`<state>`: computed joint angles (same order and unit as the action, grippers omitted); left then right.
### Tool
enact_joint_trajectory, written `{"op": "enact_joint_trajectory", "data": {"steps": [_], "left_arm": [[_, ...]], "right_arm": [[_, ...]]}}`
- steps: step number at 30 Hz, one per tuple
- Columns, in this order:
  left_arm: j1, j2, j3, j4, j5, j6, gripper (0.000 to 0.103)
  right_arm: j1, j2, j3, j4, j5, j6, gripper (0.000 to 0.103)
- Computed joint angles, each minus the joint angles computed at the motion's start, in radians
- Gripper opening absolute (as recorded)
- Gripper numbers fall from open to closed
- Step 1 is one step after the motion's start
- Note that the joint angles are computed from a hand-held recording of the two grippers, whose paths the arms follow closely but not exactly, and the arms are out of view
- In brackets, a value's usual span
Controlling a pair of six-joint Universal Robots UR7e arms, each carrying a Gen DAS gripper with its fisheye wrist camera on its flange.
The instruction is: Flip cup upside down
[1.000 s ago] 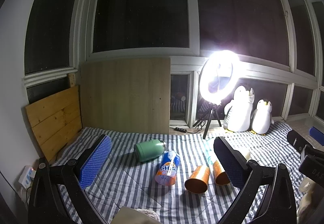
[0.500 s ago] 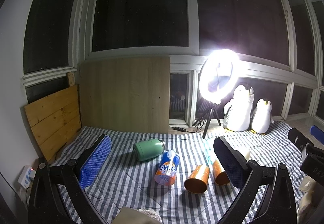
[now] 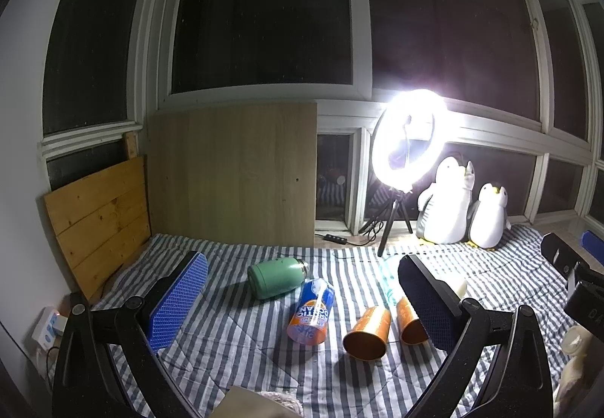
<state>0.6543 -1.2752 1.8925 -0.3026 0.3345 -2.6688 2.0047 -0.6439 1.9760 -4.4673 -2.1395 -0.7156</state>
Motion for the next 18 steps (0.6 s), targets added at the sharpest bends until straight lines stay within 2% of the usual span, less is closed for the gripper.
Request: {"op": "enact_joint_trajectory", "data": {"steps": [11,18], "left_arm": [[0.009,0.001,-0.002,0.010,-0.002,-0.012,0.102],[0.039,-0.002,-0.014,0.045,-0.014,-0.040,0.102]], "right_arm": [[0.002,0.006,-0.016,0.037,-0.011,0.004,0.102],[-0.012,0.001,-0.036,0.160,0.000,0.055,0.102]]}}
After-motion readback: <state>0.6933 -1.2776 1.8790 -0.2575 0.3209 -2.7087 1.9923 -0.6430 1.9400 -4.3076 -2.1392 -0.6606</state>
